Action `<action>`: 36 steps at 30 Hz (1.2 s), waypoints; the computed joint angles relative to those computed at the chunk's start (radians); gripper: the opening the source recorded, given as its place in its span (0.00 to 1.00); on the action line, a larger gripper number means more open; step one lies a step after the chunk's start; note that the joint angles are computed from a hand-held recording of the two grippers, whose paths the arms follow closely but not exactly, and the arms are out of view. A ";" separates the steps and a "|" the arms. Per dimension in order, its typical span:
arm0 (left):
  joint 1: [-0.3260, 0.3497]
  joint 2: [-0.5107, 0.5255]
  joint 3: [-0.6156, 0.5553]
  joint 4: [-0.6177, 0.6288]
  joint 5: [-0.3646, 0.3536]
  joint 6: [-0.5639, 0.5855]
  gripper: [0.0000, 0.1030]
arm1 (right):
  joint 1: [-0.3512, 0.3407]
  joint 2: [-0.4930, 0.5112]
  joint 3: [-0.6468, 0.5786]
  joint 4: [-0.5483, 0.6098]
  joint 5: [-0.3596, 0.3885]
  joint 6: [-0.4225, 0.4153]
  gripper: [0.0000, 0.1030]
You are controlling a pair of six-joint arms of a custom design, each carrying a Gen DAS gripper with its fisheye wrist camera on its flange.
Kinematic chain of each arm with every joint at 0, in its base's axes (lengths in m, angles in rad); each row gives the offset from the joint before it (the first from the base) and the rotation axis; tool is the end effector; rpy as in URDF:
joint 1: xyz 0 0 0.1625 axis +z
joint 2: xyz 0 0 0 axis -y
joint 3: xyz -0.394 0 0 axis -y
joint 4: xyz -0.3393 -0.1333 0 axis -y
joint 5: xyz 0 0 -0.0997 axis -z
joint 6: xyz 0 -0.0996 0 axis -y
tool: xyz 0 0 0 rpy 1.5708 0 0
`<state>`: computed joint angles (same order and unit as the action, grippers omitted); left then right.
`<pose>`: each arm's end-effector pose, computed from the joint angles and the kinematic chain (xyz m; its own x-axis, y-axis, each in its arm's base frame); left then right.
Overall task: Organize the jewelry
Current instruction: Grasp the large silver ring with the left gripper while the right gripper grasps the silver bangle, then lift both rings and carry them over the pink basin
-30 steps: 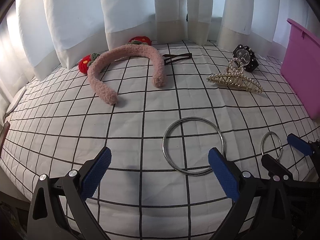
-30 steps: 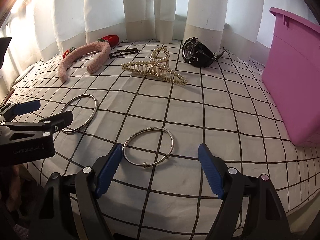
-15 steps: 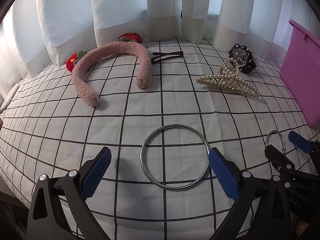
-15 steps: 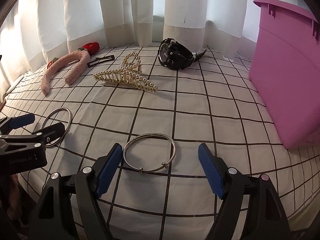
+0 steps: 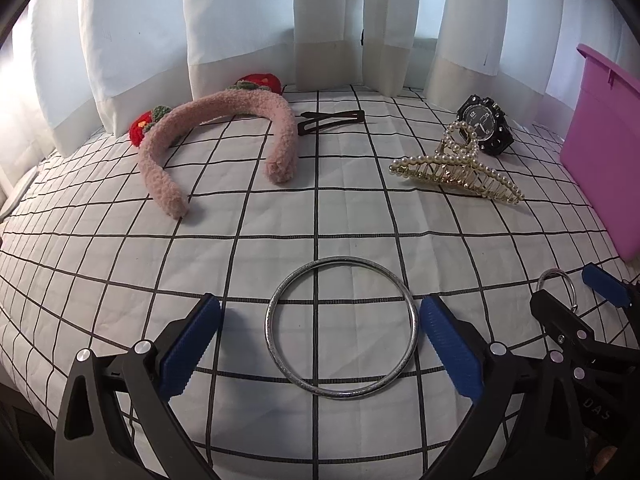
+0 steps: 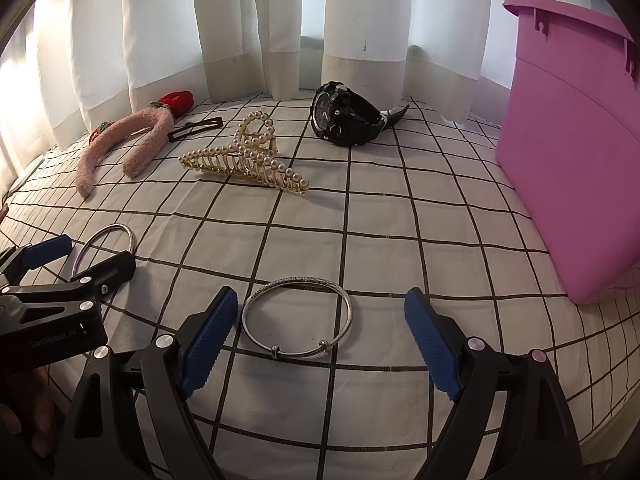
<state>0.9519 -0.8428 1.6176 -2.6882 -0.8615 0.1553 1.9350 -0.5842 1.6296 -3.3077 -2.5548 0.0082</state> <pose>-0.2005 -0.6231 0.1816 -0.6515 0.3775 -0.6580 0.6551 0.7174 -0.2370 0.2646 -0.5528 0.1074 -0.7088 0.3049 0.6362 -0.2686 0.7173 -0.6429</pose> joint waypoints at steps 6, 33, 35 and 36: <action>-0.001 -0.012 0.025 -0.040 -0.023 0.035 0.87 | 0.001 -0.001 0.014 -0.033 0.015 -0.032 0.78; -0.024 -0.075 -0.002 0.069 -0.085 0.008 0.69 | 0.035 -0.048 0.018 0.021 0.044 0.026 0.52; -0.028 -0.080 -0.018 0.097 -0.092 0.003 0.69 | 0.044 -0.058 0.010 0.050 0.041 0.045 0.52; -0.031 -0.082 -0.028 0.111 -0.095 0.000 0.69 | 0.049 -0.062 0.005 0.066 0.038 0.050 0.52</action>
